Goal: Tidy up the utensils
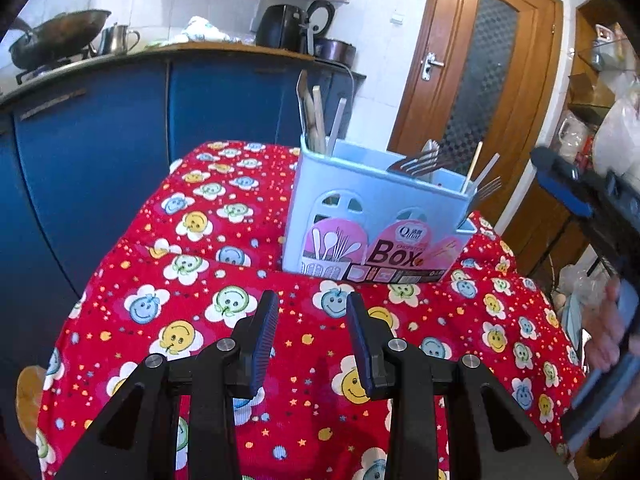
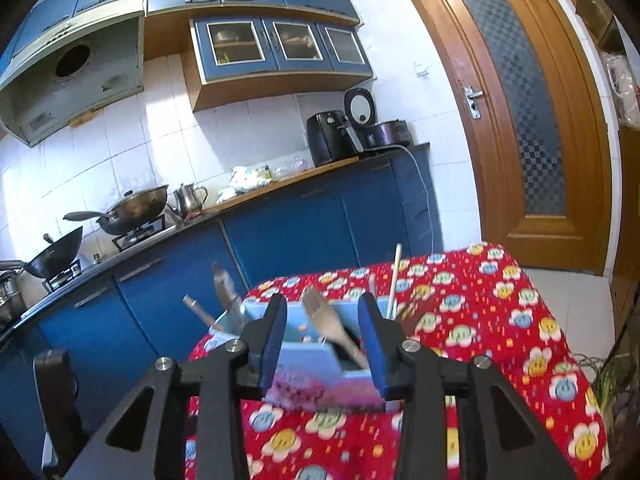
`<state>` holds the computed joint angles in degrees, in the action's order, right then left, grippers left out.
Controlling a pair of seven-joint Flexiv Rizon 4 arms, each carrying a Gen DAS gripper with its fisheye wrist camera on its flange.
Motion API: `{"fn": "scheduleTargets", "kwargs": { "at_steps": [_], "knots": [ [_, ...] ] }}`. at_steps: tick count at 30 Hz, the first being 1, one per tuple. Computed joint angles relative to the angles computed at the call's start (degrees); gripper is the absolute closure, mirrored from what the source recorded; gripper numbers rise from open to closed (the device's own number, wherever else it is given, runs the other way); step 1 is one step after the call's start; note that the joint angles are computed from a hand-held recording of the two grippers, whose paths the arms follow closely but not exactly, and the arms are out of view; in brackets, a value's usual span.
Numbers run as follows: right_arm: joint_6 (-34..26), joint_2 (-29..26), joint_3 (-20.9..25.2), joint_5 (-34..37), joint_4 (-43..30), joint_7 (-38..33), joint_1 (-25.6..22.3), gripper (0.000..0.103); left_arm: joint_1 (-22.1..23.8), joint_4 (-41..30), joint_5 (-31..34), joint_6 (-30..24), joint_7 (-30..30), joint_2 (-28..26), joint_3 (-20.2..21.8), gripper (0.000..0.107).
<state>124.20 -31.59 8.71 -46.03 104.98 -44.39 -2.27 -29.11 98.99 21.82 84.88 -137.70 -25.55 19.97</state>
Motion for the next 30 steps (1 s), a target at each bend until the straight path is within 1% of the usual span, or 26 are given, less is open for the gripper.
{"fn": "scheduleTargets", "kwargs": {
  "at_steps": [2,5,7,10,12,16,19,21,23,25,26,28,30],
  "knots": [
    [-0.51,1.2,0.14,-0.13,1.85,0.32,-0.2,0.063,-1.68,-0.2,1.35,0.15,-1.68,0.24,1.92,0.071],
    [-0.58,2.43,1.43,-2.76,4.35,2.68,-2.2,0.062,-3.28,-0.42,3.32,0.39,-3.93,0.57,3.81,0.071],
    [-0.61,3.28,1.4,-3.8,5.91,3.57,-2.64,0.062,-5.06,-0.83,5.5,0.14,-6.15,0.8,5.74,0.071],
    [-0.32,4.87,0.62,-2.99,8.84,2.79,-2.01,0.061,-6.89,-1.45,9.18,-0.31,-9.61,1.14,7.57,0.071],
    [-0.46,5.92,0.05,-1.58,10.61,1.68,-1.22,0.059,-7.35,-1.75,11.52,-0.68,-11.54,1.41,7.86,0.071],
    [-0.07,7.9,-1.47,5.23,14.78,-3.89,1.93,0.055,-7.7,-2.41,16.34,-1.58,-15.5,1.56,7.7,0.071],
    [-0.26,8.57,-1.74,9.16,16.61,-7.34,3.43,0.053,-7.66,-2.69,20.09,-1.13,-18.85,1.54,7.35,0.071],
    [-0.53,9.12,-2.59,13.41,17.79,-11.02,5.65,0.052,-8.37,-3.16,22.93,-1.72,-21.48,1.57,7.68,0.07],
    [-0.46,9.48,-3.3,17.9,18.94,-14.86,7.8,0.05,-9.18,-3.63,26.09,-2.64,-24.37,1.69,7.98,0.064],
    [-0.14,9.38,-3.06,20.23,19.61,-17.01,8.39,0.047,-8.97,-3.82,28.13,-3.37,-26.13,1.9,7.27,0.063],
    [-0.04,9.46,-3.23,21.88,20.03,-18.33,9.1,0.045,-8.71,-3.78,28.92,-3.7,-26.89,2.02,6.76,0.06],
    [-0.15,9.62,-4.11,26.07,20.6,-21.45,11.38,0.043,-7.93,-3.73,30.26,-4.27,-28.16,2.21,5.57,0.055],
    [-0.06,9.52,-4.56,29.29,20.95,-24.08,12.82,0.039,-7.64,-3.9,32.04,-5.24,-29.83,2.31,4.77,0.054]
  ]
}}
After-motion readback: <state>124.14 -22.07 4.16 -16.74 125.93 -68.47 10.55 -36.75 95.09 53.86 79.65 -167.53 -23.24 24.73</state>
